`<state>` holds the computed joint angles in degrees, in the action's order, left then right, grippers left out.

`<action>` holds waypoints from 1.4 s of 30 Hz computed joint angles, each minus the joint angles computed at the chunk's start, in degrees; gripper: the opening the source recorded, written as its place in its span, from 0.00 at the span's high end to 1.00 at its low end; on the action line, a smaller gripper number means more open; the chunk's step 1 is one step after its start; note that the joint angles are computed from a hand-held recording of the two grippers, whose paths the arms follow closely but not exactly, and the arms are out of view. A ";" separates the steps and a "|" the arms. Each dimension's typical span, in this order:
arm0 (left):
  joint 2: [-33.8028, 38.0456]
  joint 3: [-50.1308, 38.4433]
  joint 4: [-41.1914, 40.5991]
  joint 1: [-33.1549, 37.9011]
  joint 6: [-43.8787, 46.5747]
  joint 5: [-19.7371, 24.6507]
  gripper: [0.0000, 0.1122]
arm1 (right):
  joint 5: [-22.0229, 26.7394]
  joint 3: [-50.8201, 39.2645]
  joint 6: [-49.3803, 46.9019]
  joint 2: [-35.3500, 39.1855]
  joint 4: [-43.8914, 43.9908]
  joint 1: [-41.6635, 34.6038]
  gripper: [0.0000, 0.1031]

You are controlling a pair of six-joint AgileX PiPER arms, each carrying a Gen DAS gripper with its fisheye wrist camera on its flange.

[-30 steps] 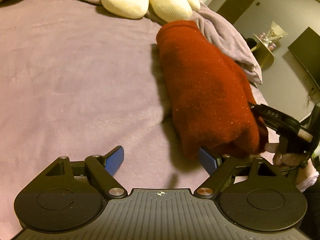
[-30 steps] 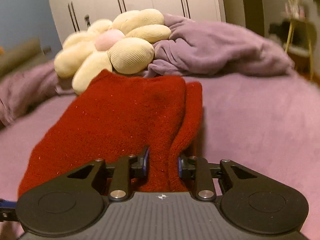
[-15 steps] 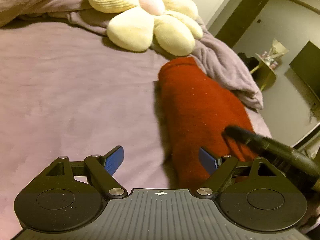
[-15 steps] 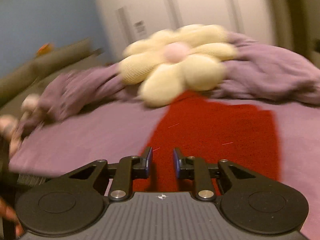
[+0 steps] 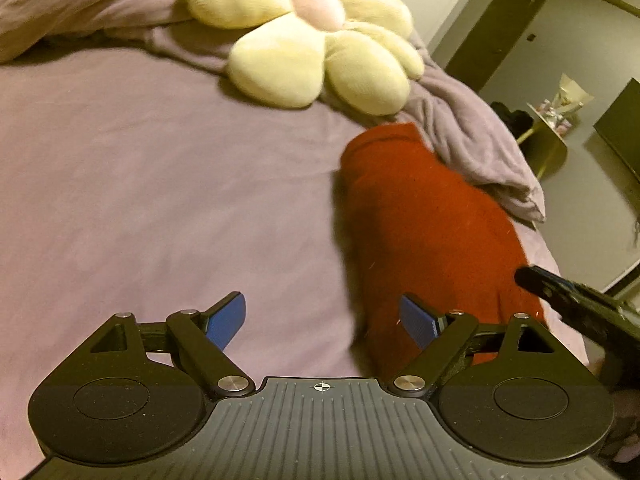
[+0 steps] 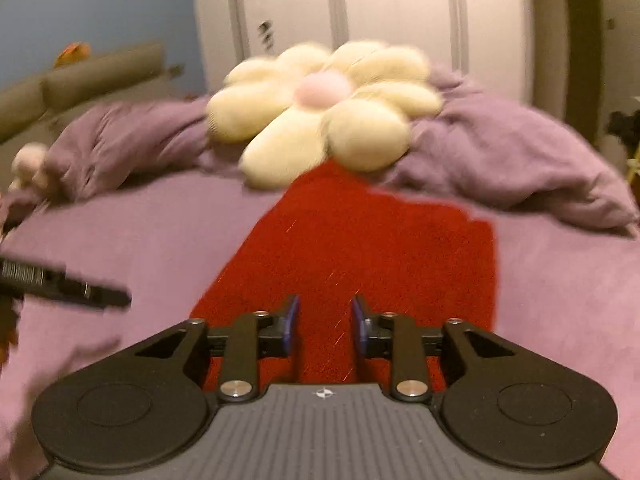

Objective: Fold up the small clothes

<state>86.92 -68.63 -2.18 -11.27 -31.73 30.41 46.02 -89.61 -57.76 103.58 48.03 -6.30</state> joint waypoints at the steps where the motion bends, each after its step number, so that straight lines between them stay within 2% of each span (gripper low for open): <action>1: 1.91 -2.71 2.70 -1.11 -2.82 0.60 0.21 | -1.82 -2.72 3.33 1.94 -2.89 1.54 0.72; 6: 13.29 -18.22 6.80 -3.87 -7.54 4.61 0.20 | -3.51 -16.79 18.59 13.10 -13.25 5.88 0.75; 8: 19.68 -27.20 10.21 -5.09 -9.46 8.55 0.20 | -6.06 -17.72 24.35 14.77 -17.14 6.59 0.75; 10: 26.98 -37.86 12.18 -5.94 -9.46 14.09 0.20 | -5.44 -21.89 27.85 18.21 -17.75 5.97 0.75; 13: 35.91 -51.35 13.85 -6.45 -9.44 19.41 0.17 | -4.68 -26.62 30.18 22.00 -17.56 4.61 0.74; 15: 41.89 -61.21 14.89 -6.82 -9.69 23.49 0.17 | -6.10 -27.54 31.66 23.40 -18.33 4.25 0.79; 18: 51.12 -77.15 14.64 -7.58 -7.42 31.25 0.17 | -9.83 -25.01 26.25 24.03 -13.93 3.24 0.79; 19: 52.97 -79.75 15.47 -8.06 -6.74 32.26 0.16 | -11.70 -22.76 22.39 23.47 -11.08 2.90 0.79; 21: 53.48 -78.07 17.96 -9.26 -7.24 30.85 0.14 | -14.12 -19.67 14.38 23.36 -3.84 1.86 0.79; 24: 48.61 -64.28 19.76 -9.32 -11.07 20.67 0.12 | -14.19 -16.79 4.21 23.63 8.22 -0.31 0.79; 27: 46.89 -58.54 17.69 -8.04 -13.97 15.52 0.10 | -16.19 -13.23 -4.89 22.95 16.04 -0.58 0.79; 29: 46.84 -57.17 18.32 -8.05 -16.63 14.46 0.09 | -16.64 -13.62 -6.95 23.58 16.89 -0.29 0.79; 32: 48.13 -61.93 19.76 -8.91 -16.17 19.79 0.09 | -16.60 -16.90 -1.19 24.40 8.88 0.90 0.79; 34: 43.76 -56.46 17.34 -8.31 -14.49 17.75 0.09 | -14.13 -18.74 3.17 23.60 2.90 1.05 0.78; 35: 40.09 -50.73 15.53 -7.76 -13.41 14.42 0.09 | -12.76 -18.28 4.12 22.46 2.20 0.64 0.76; 37: 32.15 -39.27 5.94 -5.41 -4.37 8.37 0.10 | -8.22 -14.33 3.38 18.25 4.57 -2.00 0.69; 38: 28.48 -33.54 0.22 -4.11 1.27 5.36 0.10 | -5.86 -11.63 1.66 16.18 7.06 -3.85 0.52; 39: 24.92 -27.81 -5.51 -3.10 6.39 2.46 0.10 | -1.74 -9.16 1.20 14.21 8.55 -6.62 0.15; 40: 21.57 -22.43 -11.24 -2.08 11.34 0.49 0.10 | 2.04 -7.79 2.05 13.19 8.41 -9.03 0.06; 42: 18.15 -16.53 -22.70 0.39 20.39 0.10 0.10 | 12.66 -7.83 2.28 14.15 9.20 -14.79 0.06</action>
<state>105.07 -85.16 -24.88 -10.88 -11.34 30.50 58.68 -97.43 -55.48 117.73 57.23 -21.09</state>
